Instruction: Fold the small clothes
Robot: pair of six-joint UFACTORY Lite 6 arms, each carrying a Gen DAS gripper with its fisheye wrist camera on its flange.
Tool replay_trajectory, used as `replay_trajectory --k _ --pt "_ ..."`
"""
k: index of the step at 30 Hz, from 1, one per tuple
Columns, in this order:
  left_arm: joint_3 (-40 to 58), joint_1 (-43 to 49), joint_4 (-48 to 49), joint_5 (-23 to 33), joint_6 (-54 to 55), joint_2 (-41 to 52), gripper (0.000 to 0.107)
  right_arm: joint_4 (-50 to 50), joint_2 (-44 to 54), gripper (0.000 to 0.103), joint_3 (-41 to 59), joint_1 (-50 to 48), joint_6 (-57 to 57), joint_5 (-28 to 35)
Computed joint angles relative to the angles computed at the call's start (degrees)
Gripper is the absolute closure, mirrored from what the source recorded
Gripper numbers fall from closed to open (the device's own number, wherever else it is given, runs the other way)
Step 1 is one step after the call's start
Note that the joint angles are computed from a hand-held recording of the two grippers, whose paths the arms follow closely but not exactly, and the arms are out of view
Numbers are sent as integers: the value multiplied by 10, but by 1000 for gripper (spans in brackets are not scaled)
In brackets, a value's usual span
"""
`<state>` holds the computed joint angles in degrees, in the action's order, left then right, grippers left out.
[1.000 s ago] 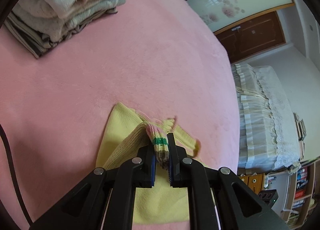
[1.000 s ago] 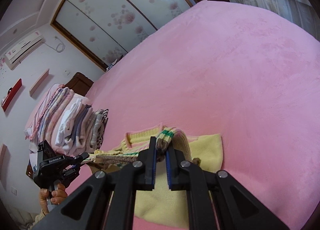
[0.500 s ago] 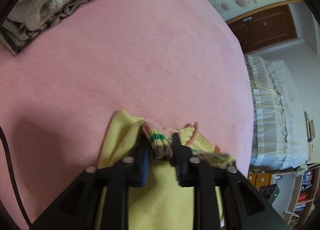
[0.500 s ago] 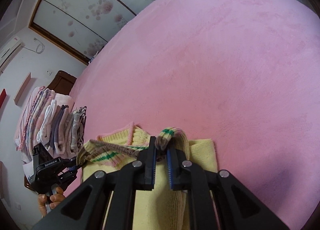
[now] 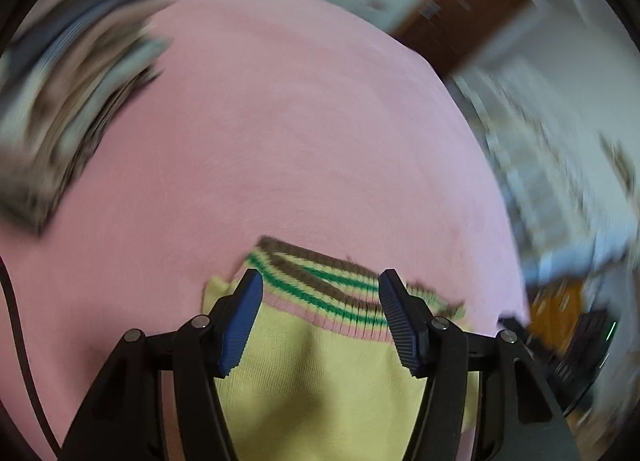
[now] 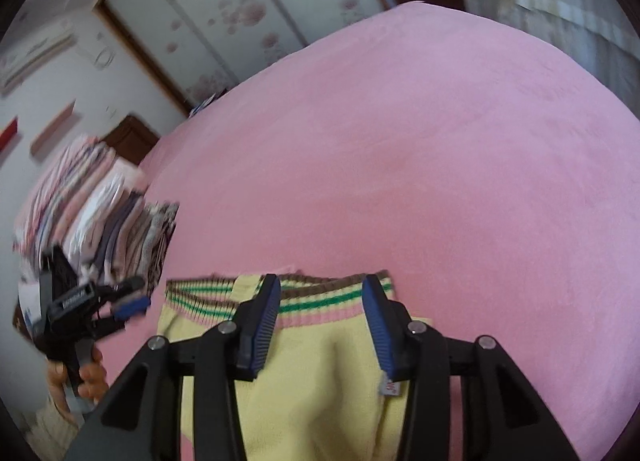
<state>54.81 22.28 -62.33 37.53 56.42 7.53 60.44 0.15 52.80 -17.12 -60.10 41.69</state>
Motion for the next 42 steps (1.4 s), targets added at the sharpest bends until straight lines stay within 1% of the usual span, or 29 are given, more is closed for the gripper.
replay_trajectory --k 2,4,5,8,11,16,18,20,22,24,25,26,27,28,32,34,36,38,39,40,41,42 --pt "4 -36 33 -30 29 -4 53 -29 12 60 14 31 12 0" --pt "17 -60 73 -46 41 5 56 -58 19 60 18 67 24 -18" --pt "20 -75 100 -60 36 9 60 -66 21 60 19 82 28 -27" --pt "36 -99 160 -96 9 31 66 -76 32 60 23 114 32 -46" --pt "39 -78 156 -90 47 46 66 -77 42 60 34 126 16 -56" --pt "45 -65 128 -85 97 65 67 -106 69 60 63 135 -16 -38" --pt "30 -80 122 -115 110 68 76 -146 70 60 64 157 -6 -63" --pt "23 -99 158 -163 82 72 97 -178 74 60 64 183 20 -88" --pt "24 -109 179 -190 60 77 101 -203 89 60 67 197 37 -106" --pt "23 -113 165 -200 64 79 104 -219 107 61 74 208 51 -125" --pt "21 -114 160 -212 62 78 105 -216 113 65 75 210 50 -129" --pt "20 -117 167 -224 49 78 106 -210 122 73 80 210 46 -131" --pt "24 -116 175 -231 36 82 107 -212 133 95 87 212 50 -131" --pt "27 -114 179 -234 25 87 107 -230 143 97 95 219 71 -137" --pt "33 -98 156 -253 25 100 107 -259 134 98 82 243 123 -195" --pt "40 -89 134 -253 35 111 107 -236 129 98 79 240 136 -218" --pt "45 -79 129 -240 34 117 107 -217 130 97 73 238 129 -221" --pt "48 -73 132 -225 30 115 107 -250 140 96 83 236 165 -199" --pt "49 -72 137 -219 29 112 107 -251 138 93 84 231 168 -193" --pt "48 -68 132 -206 40 103 107 -231 130 86 83 218 151 -180" --pt "35 -72 135 -198 40 83 107 -207 122 83 83 205 133 -168" --pt "37 -70 140 -182 48 78 107 -179 109 77 79 185 106 -154"
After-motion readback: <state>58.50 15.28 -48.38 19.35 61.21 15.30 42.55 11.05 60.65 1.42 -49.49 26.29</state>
